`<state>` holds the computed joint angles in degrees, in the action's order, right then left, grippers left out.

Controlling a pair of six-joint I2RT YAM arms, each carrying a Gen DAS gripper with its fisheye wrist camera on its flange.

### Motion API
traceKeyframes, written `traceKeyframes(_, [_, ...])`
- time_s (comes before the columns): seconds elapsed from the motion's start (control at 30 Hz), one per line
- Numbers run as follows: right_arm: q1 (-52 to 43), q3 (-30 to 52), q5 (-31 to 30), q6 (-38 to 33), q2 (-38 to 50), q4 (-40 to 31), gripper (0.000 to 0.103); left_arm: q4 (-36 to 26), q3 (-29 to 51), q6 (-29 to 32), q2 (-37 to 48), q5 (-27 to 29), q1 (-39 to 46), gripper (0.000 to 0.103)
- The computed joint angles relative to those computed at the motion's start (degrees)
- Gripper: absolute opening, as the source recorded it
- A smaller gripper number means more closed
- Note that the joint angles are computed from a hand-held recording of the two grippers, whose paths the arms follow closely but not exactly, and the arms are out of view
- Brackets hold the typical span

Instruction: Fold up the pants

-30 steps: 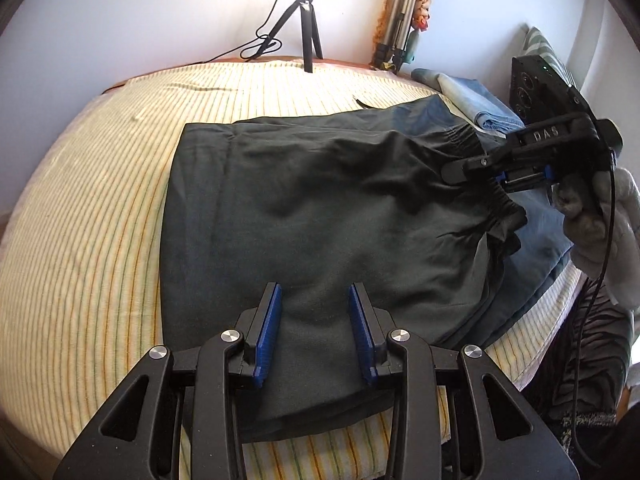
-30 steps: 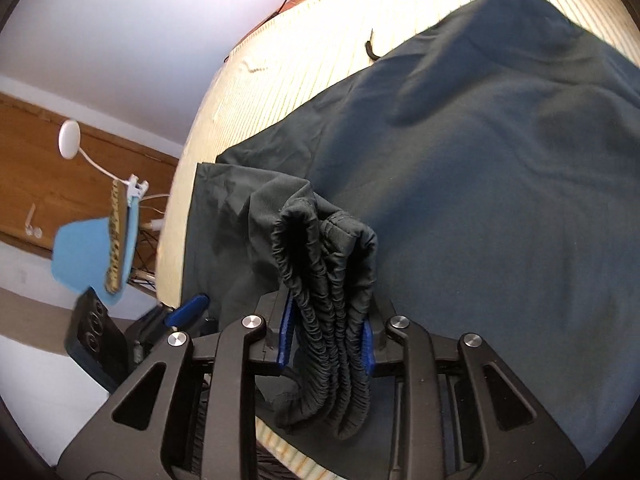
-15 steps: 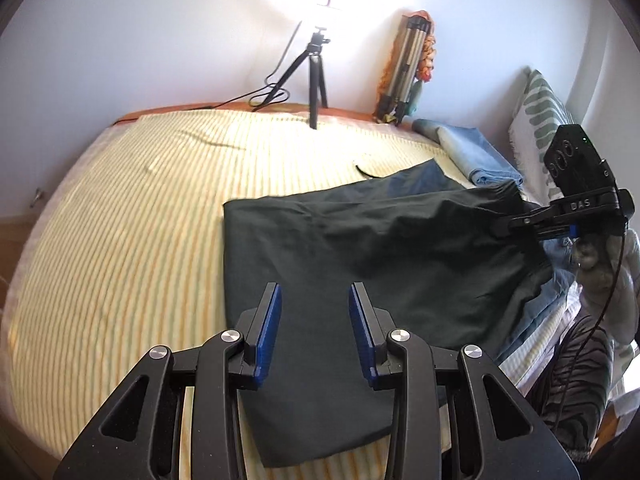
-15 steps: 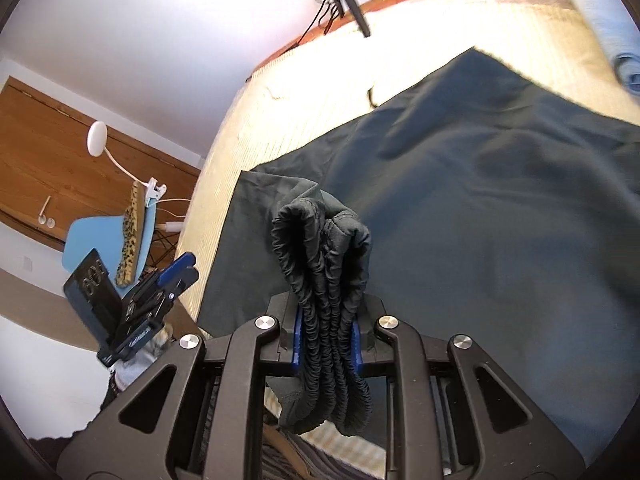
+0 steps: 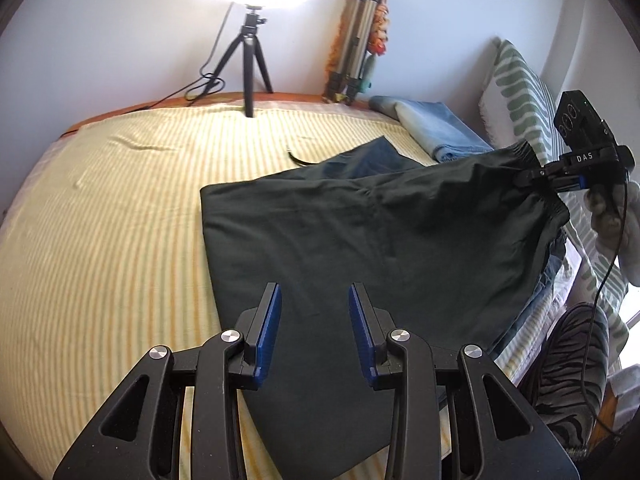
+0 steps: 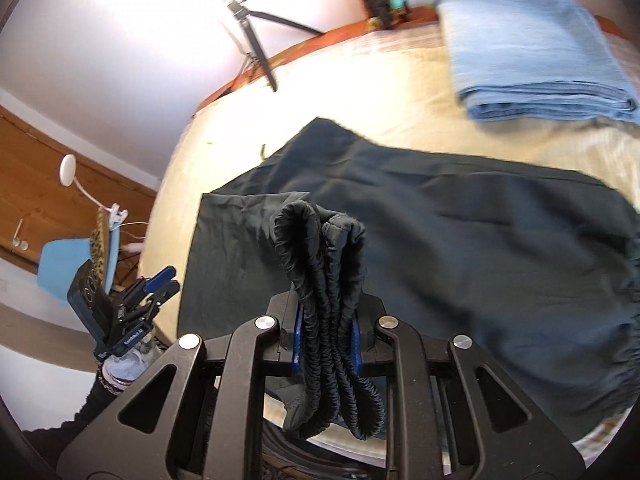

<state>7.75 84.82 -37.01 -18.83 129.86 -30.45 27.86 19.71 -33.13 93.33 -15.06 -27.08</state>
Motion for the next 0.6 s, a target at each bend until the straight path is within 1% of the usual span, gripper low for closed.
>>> traceKeyframes(0.2, [-4.52,3.96,2.49,-3.55,1.64,-3.48,0.019,-1.28,3.26,0.48,3.21,-0.36,-0.97,0.033])
traceKeyframes(0.43, [-10.51,14.18,4.24,-5.71,7.21,-9.79,0.019,-3.32,6.75,0.90,5.96,-0.33,-1.94,0.033])
traceKeyframes(0.6, [-12.72,21.34,5.71,-7.67,11.55,-13.23,0.019,-4.64,10.09,0.99,8.74,-0.07,-3.28,0.033])
